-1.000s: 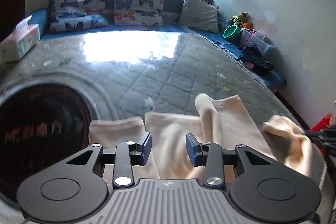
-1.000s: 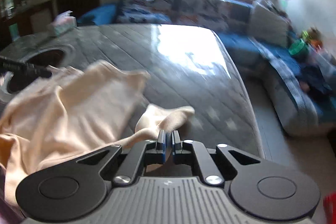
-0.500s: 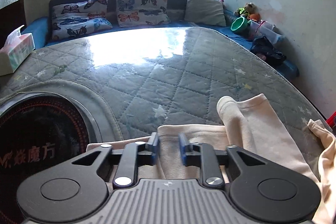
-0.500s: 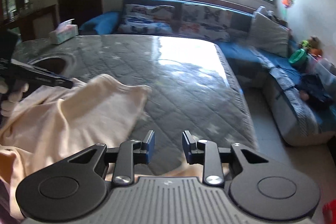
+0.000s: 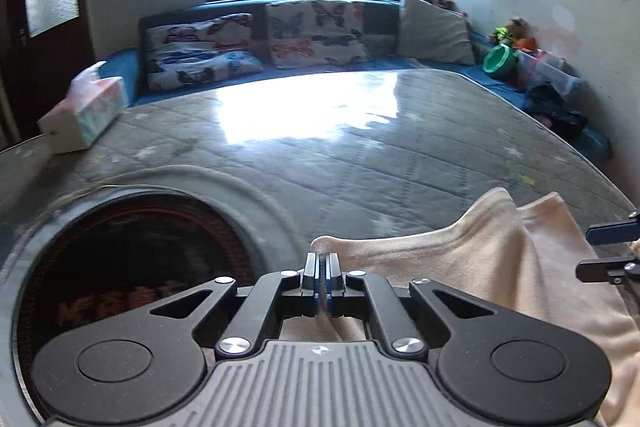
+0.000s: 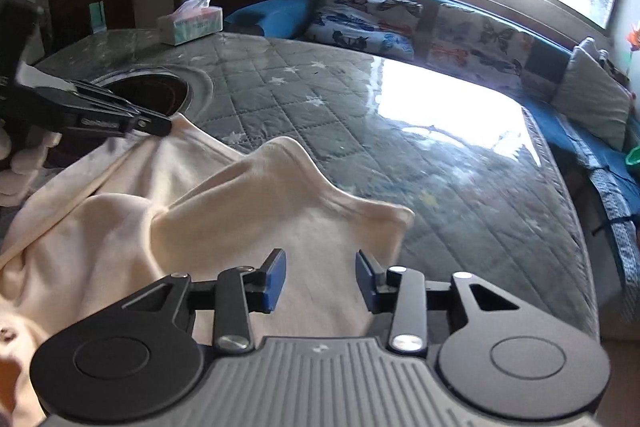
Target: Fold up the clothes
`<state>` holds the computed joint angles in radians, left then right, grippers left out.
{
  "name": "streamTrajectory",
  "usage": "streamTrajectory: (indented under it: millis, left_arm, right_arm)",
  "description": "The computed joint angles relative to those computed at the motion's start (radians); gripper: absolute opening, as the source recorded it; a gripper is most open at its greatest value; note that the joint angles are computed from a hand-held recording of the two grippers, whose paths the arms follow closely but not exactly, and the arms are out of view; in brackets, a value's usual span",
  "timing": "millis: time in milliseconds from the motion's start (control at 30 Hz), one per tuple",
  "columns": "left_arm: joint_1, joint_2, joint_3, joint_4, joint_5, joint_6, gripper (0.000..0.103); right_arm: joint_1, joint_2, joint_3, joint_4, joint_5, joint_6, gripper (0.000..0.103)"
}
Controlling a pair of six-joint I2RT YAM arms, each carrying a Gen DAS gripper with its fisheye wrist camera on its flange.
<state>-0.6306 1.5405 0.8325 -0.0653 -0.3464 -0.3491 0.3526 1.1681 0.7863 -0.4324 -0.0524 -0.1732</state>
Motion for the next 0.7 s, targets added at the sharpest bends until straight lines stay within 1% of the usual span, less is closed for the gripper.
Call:
streamTrajectory:
  millis: [167,200,233,267,500,633,700]
  left_arm:
    - [0.061,-0.028,-0.026,-0.006,0.001,0.005,0.003]
    - [0.073,-0.030,-0.030,-0.005,-0.002,0.010,0.003]
    - [0.083,-0.030,-0.030,-0.004,-0.001,0.015,0.003]
    - [0.090,-0.024,-0.026,-0.003,-0.002,0.020,0.003]
    - [0.140,0.031,0.016,0.003,-0.014,0.053,0.003]
    - [0.183,0.082,0.061,0.002,-0.017,0.061,0.003]
    - [0.204,0.102,0.082,-0.009,-0.001,0.056,0.004]
  right_arm:
    - [-0.002,0.116,0.042,0.058,-0.006,-0.010,0.039]
    - [-0.003,0.133,0.049,0.068,-0.008,-0.006,0.040]
    - [-0.005,0.150,0.055,0.078,-0.009,-0.002,0.044]
    - [-0.006,0.165,0.062,0.086,-0.011,0.002,0.045]
    - [-0.024,0.276,0.139,0.119,-0.058,0.032,0.046]
    - [-0.026,0.364,0.207,0.147,-0.054,0.046,0.046]
    - [-0.024,0.402,0.238,0.160,-0.049,0.057,0.046]
